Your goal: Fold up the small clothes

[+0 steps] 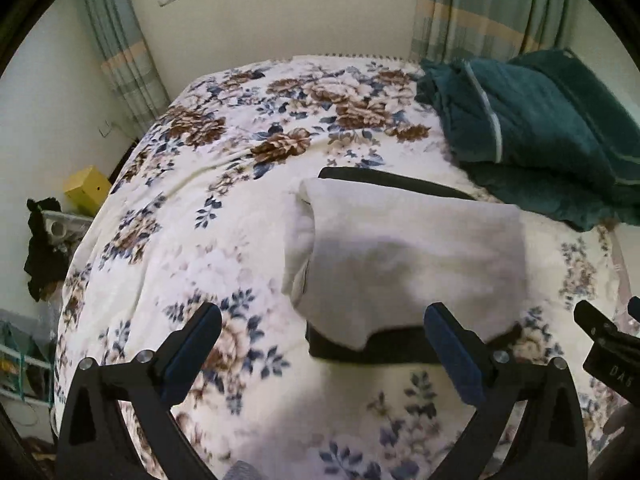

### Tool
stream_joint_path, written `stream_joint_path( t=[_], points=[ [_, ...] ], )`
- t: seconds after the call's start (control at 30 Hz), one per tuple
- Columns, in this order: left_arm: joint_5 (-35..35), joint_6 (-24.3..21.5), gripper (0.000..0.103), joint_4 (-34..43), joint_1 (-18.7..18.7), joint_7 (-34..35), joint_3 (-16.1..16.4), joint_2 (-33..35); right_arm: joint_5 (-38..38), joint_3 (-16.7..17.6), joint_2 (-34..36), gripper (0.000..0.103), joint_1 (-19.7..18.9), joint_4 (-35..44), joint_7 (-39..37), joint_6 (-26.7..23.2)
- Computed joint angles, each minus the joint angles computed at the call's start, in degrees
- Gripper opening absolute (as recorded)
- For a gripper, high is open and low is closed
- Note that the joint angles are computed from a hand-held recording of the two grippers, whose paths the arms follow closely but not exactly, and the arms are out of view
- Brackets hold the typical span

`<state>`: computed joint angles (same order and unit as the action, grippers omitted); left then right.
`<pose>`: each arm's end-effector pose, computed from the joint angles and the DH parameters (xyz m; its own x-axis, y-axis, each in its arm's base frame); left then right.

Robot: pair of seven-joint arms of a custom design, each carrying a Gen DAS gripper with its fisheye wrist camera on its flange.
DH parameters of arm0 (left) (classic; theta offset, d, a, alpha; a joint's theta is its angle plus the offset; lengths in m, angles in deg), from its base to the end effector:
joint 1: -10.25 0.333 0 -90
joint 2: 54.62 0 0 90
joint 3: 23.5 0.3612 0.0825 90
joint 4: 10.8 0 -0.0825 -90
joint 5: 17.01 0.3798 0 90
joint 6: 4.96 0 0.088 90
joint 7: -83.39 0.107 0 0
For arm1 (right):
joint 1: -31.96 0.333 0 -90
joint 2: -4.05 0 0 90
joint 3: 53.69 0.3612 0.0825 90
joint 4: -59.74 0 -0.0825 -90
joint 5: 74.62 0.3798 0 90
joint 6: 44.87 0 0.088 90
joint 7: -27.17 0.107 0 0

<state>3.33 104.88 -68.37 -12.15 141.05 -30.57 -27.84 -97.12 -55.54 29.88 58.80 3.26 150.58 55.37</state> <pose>0.6616 -0.3122 0.6838 0.0377 -0.9990 -0.0242 -0.8599 -0.0201 -0.5100 0.6574 0.2766 0.6874 -0.1707 -0.9713 0.1657 -0.8840 0.0767 -0.4611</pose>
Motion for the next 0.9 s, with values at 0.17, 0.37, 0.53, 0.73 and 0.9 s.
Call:
stream_joint_path(
  t=[0.17, 0.37, 0.53, 0.73, 0.9],
  points=[
    [2.16, 0.17, 0.103, -7.45, -1.12, -3.79, -0.90, -9.04, -3.26, 1.44, -10.02, 0.103, 1.68, -6.50, 1.33, -0.57],
    [5.48, -1.81, 0.103, -10.75, -1.83, -6.51, -4.10, -17.44, -8.56, 5.91, -20.46, 0.103, 2.83, -10.09, 2.24, -4.59],
    [7.91, -4.77, 0.103, -10.43, -2.30, -8.33, -6.83, -22.22, -11.36, 10.65, -26.72, 0.103, 3.04, -8.46, 2.79, -9.44],
    [9.32, -9.00, 0.103, -8.43, -2.60, -10.02, -9.84, -26.12, -17.00, 16.68, -28.84, 0.103, 4.57, 0.66, 1.64, -16.87],
    [12.07, -11.49, 0.103, -7.56, -3.23, -10.64, -12.24, -28.29, -23.55, 20.67, -26.96, 0.103, 8.67, 10.35, -0.09, -23.88]
  ],
)
